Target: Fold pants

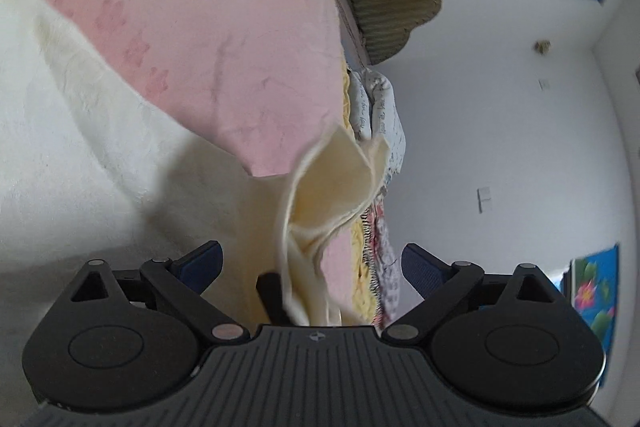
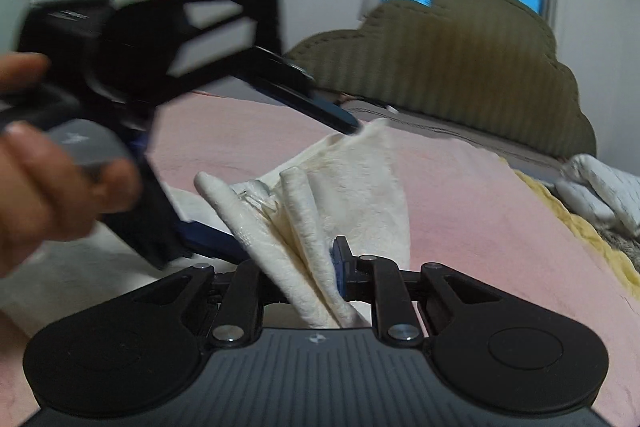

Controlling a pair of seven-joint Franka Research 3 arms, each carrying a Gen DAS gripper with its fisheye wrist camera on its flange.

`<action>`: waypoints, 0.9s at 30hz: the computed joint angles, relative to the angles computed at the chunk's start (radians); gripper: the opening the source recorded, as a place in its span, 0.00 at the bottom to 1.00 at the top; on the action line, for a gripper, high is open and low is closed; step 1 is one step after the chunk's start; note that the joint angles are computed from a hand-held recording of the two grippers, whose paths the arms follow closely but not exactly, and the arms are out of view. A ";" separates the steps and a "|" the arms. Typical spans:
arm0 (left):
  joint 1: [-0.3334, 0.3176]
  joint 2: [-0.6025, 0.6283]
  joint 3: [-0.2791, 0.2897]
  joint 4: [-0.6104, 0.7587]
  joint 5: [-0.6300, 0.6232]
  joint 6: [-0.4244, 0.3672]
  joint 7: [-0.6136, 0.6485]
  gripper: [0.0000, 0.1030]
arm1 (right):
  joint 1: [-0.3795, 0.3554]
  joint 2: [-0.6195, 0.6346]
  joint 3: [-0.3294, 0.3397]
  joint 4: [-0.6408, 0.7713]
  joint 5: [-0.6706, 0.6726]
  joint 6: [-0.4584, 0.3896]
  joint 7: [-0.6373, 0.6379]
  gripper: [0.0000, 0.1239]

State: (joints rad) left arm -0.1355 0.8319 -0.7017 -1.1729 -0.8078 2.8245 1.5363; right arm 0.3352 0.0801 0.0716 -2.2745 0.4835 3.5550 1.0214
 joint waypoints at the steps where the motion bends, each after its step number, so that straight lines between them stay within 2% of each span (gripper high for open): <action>1: -0.004 0.005 0.006 0.004 -0.001 0.004 -0.015 0.95 | -0.015 -0.003 0.009 -0.015 -0.064 0.015 0.038 0.13; 3: -0.008 0.000 0.019 -0.008 0.007 0.029 -0.031 0.92 | -0.020 -0.004 0.015 -0.035 -0.128 0.042 0.050 0.13; 5: 0.004 -0.010 0.017 -0.027 0.021 0.039 -0.026 0.77 | 0.002 -0.005 0.011 -0.034 -0.085 0.033 -0.017 0.13; 7: -0.006 -0.039 0.059 -0.050 0.071 0.025 -0.058 0.40 | 0.028 -0.003 0.010 -0.030 -0.018 0.025 -0.083 0.13; 8: -0.024 -0.062 0.103 -0.062 0.117 0.014 -0.091 0.31 | 0.033 -0.002 0.012 -0.027 -0.004 0.018 -0.095 0.13; 9: -0.045 -0.089 0.150 -0.081 0.171 0.008 -0.124 0.15 | 0.034 0.001 0.014 -0.022 -0.003 0.012 -0.093 0.13; 10: -0.055 -0.112 0.175 -0.105 0.213 0.014 -0.139 0.12 | 0.031 0.002 0.018 -0.021 -0.016 0.008 -0.077 0.13; 12: -0.054 -0.167 0.187 -0.189 0.268 0.083 -0.130 0.05 | 0.021 -0.001 0.028 -0.019 -0.066 -0.008 -0.029 0.13; 14: -0.069 -0.231 0.225 -0.272 0.347 0.141 -0.130 0.05 | 0.012 -0.005 0.035 -0.023 -0.129 -0.017 0.010 0.13; 16: -0.130 -0.302 0.328 -0.351 0.462 0.180 -0.175 0.05 | 0.008 0.000 0.043 -0.014 -0.186 -0.032 0.036 0.13; 18: -0.218 -0.370 0.461 -0.428 0.597 0.205 -0.239 0.05 | -0.013 0.006 0.059 -0.004 -0.290 -0.055 0.097 0.13; 20: -0.314 -0.426 0.600 -0.493 0.734 0.209 -0.322 0.05 | -0.059 0.019 0.090 0.013 -0.433 -0.074 0.194 0.13; 22: -0.389 -0.463 0.708 -0.535 0.860 0.199 -0.399 0.06 | -0.066 0.037 0.110 0.035 -0.500 -0.091 0.233 0.13; 24: -0.436 -0.505 0.786 -0.591 0.970 0.200 -0.468 0.06 | -0.116 0.055 0.159 0.060 -0.607 -0.106 0.308 0.13; 27: -0.485 -0.559 0.874 -0.668 1.123 0.214 -0.580 0.06 | -0.202 0.087 0.251 0.106 -0.743 -0.132 0.408 0.13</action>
